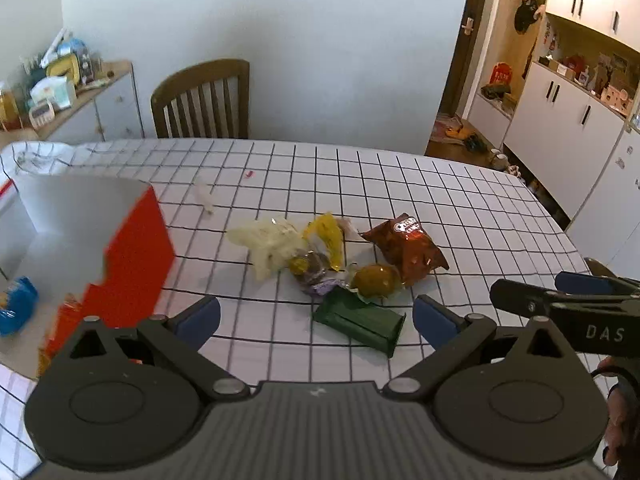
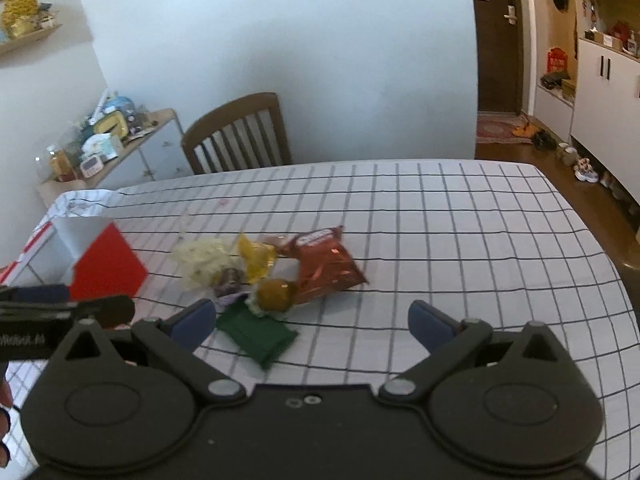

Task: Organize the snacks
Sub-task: 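Grasp the cream-coloured bag with the left tool while the right tool grasps the brown Oreo bag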

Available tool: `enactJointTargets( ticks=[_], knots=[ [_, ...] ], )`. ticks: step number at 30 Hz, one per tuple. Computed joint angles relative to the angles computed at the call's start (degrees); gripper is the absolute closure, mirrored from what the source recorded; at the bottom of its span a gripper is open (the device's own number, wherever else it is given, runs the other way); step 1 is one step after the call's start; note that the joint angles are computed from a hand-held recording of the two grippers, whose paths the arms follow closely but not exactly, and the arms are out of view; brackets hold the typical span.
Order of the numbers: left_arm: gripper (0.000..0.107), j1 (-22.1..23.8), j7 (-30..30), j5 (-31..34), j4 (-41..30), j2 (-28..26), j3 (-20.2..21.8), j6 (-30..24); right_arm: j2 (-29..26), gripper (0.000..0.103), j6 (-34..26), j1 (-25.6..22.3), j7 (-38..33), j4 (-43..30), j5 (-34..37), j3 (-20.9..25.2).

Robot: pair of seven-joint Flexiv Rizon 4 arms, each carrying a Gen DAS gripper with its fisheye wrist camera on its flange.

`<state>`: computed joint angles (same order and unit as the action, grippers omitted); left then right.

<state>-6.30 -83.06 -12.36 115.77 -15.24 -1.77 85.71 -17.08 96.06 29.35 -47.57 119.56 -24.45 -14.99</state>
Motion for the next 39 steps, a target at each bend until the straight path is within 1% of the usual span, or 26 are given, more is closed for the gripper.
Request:
enactJointTargets(
  ticks=[1,2,4,6,8,10,13,14,15,17,20,22,26,27,29,31,32,33,34,35,36,37,39],
  knots=[
    [0.004,-1.5,-2.0,1.6,-1.1,-0.9,1.9,0.0,-0.6,0.001,-0.6,-0.7,-0.3,-0.8,0.1,0.5],
    [0.004,-2.7,-3.6,3.2,-2.2,-1.8,3.4,-0.1,-1.2,0.001,-1.4,-2.6,0.1,-1.9,-0.6,2.2],
    [0.004,-4.4,-6.0,6.0,-4.6,-3.6,5.9,0.0,-2.9,0.003,-4.1,-8.6,-3.4,-5.2,2.4,9.3],
    [0.004,-3.9,-6.1,7.0,-6.9,-5.4,6.0,0.1,-4.8,0.003,-5.3,-12.1,-5.6,-8.0,3.6,13.2],
    [0.004,-3.6,-6.1,7.5,-9.7,-7.4,6.3,-1.6,-6.5,0.003,-5.7,-12.7,-6.7,-10.0,3.7,13.6],
    [0.004,-3.0,-6.1,7.7,-12.0,-9.0,6.3,-2.8,-8.6,0.003,-6.5,-14.2,-8.8,-12.8,4.3,15.5],
    [0.004,-3.8,-7.7,9.1,-16.2,-12.1,8.4,-5.4,-11.8,0.004,-8.3,-16.2,-11.6,-17.1,5.6,18.3],
    [0.005,-4.8,-9.0,10.2,-18.1,-13.4,10.1,-6.7,-12.6,0.005,-9.0,-16.0,-12.1,-18.2,5.8,18.1],
    [0.005,-5.1,-9.8,10.9,-19.6,-14.4,10.7,-7.9,-13.6,0.006,-10.0,-15.7,-12.5,-19.4,5.8,17.9],
    [0.005,-5.4,-11.1,12.2,-22.7,-16.4,11.5,-10.1,-15.3,0.009,-11.5,-16.3,-14.4,-21.7,6.4,19.2],
    [0.012,-5.0,-11.6,13.9,-25.8,-18.7,11.5,-12.2,-17.5,0.014,-14.1,-17.0,-17.0,-25.0,7.5,20.8],
    [0.015,-3.9,-11.1,13.8,-27.5,-20.0,10.3,-13.9,-18.8,0.016,-15.5,-17.2,-18.5,-26.7,8.3,21.4],
    [0.030,-2.2,-11.3,12.5,-30.3,-22.3,8.6,-17.5,-20.6,0.020,-18.0,-17.5,-20.9,-29.6,10.3,22.5],
    [0.032,-1.8,-11.1,12.2,-30.9,-22.8,8.2,-18.0,-21.1,0.020,-18.6,-17.7,-21.5,-30.4,10.9,22.9],
    [0.032,-0.1,-9.7,10.7,-30.9,-23.3,6.1,-17.7,-21.8,0.022,-19.4,-17.8,-22.7,-31.6,11.8,23.3],
    [0.038,1.3,-8.4,8.8,-31.0,-23.9,4.5,-17.9,-22.3,0.024,-20.0,-17.6,-23.7,-32.5,12.4,23.4],
    [0.046,2.3,-7.3,7.4,-31.0,-24.1,3.1,-18.1,-22.4,0.025,-20.3,-17.6,-24.1,-32.8,12.7,23.5],
    [0.051,3.4,-5.9,5.9,-30.7,-24.3,1.6,-17.7,-22.6,0.026,-20.7,-17.6,-24.6,-33.1,13.1,23.6],
    [0.053,3.9,-5.0,4.8,-30.4,-24.3,0.8,-17.3,-22.6,0.029,-20.9,-17.5,-24.7,-33.2,13.4,23.6],
    [0.058,3.9,-4.4,4.1,-30.2,-24.3,0.4,-17.0,-22.7,0.035,-21.0,-17.6,-25.1,-33.3,13.9,23.8],
    [0.062,4.2,-3.3,3.5,-30.2,-24.5,-0.1,-16.8,-22.8,0.038,-21.3,-17.9,-25.5,-33.6,14.5,24.2],
    [0.063,4.1,-2.7,3.0,-30.1,-24.5,-0.1,-16.6,-22.8,0.044,-21.5,-17.8,-25.7,-33.6,14.8,24.3],
    [0.071,4.4,-1.4,1.9,-29.7,-24.5,-0.7,-15.8,-22.5,0.046,-21.0,-17.1,-25.7,-33.1,14.9,23.5]
  ],
)
